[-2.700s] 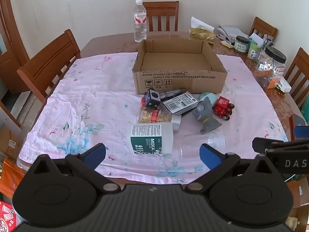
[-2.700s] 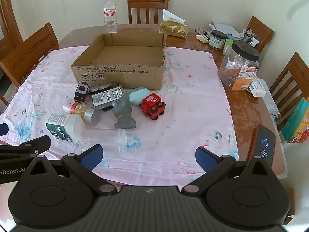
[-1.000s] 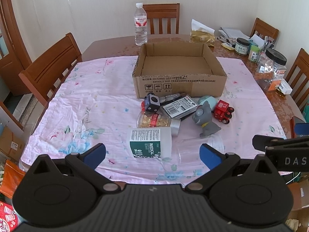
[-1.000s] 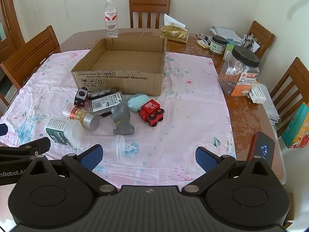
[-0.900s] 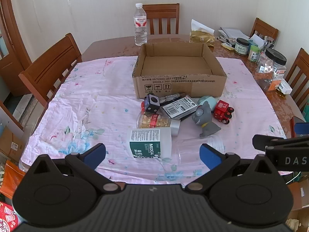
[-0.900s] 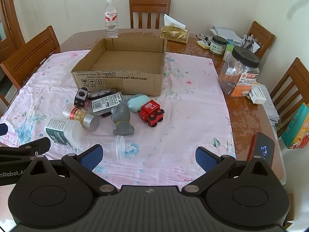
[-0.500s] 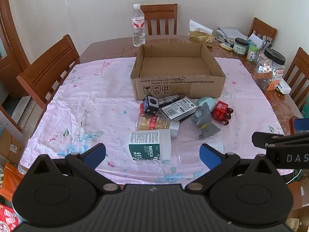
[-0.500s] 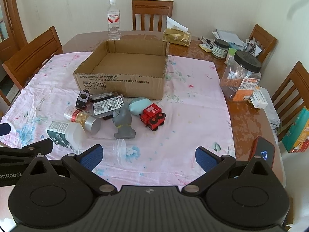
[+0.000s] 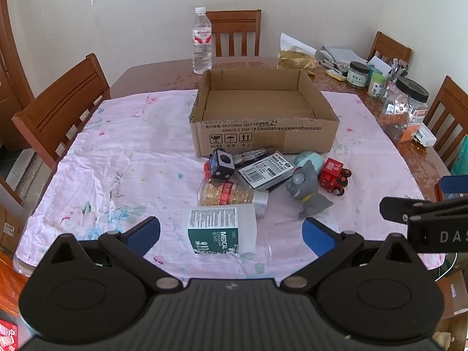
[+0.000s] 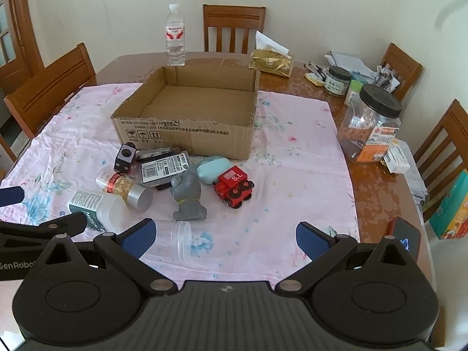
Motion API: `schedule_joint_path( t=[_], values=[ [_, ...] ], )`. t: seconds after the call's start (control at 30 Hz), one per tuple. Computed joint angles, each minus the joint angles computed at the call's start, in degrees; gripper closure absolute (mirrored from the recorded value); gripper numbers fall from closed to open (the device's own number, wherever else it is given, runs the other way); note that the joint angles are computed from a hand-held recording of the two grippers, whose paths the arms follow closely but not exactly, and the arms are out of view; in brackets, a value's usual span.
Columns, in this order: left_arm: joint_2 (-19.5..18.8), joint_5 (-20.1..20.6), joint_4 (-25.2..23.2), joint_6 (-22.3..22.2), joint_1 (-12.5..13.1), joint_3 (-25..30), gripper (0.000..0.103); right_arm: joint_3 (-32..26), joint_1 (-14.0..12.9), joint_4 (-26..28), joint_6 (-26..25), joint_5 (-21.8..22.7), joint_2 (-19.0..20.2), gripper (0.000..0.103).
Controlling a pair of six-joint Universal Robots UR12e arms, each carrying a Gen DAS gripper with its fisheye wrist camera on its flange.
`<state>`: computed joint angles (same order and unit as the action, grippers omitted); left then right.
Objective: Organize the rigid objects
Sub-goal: 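Move left tool to the white MEDICAL bottle while right tool reaches the clear jar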
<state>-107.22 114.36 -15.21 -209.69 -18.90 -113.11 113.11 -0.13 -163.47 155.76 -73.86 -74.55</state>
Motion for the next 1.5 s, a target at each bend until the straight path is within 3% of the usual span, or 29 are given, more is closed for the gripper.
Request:
schedule_joint_path(
  t=[0.43,0.73,1.03,1.3,1.5],
  values=[
    [-2.8,0.7,3.9,2.7,1.1,-0.7,0.0,0.8,-0.8,-2.3,-3.2,4.2,2.0,0.0],
    [-5.2,-2.5,4.9,4.1,3.3,0.0,0.0,0.9,-0.3,0.2,-6.0,2.9,2.6,0.0],
    [-5.9,-5.9,5.5,6.1,5.2,-0.5,0.0,-0.2,0.7,3.1,-5.1,3.9,3.4,0.0],
    [-5.3,-2.5,5.2,8.3,5.8,-1.6,0.0,-2.4,1.3,11.3,-5.1,7.9,5.4,0.0],
    [-5.0,-3.2,6.4,9.1,6.6,-2.7,0.0,-3.2,3.0,10.8,-3.7,7.1,6.9,0.0]
  ],
)
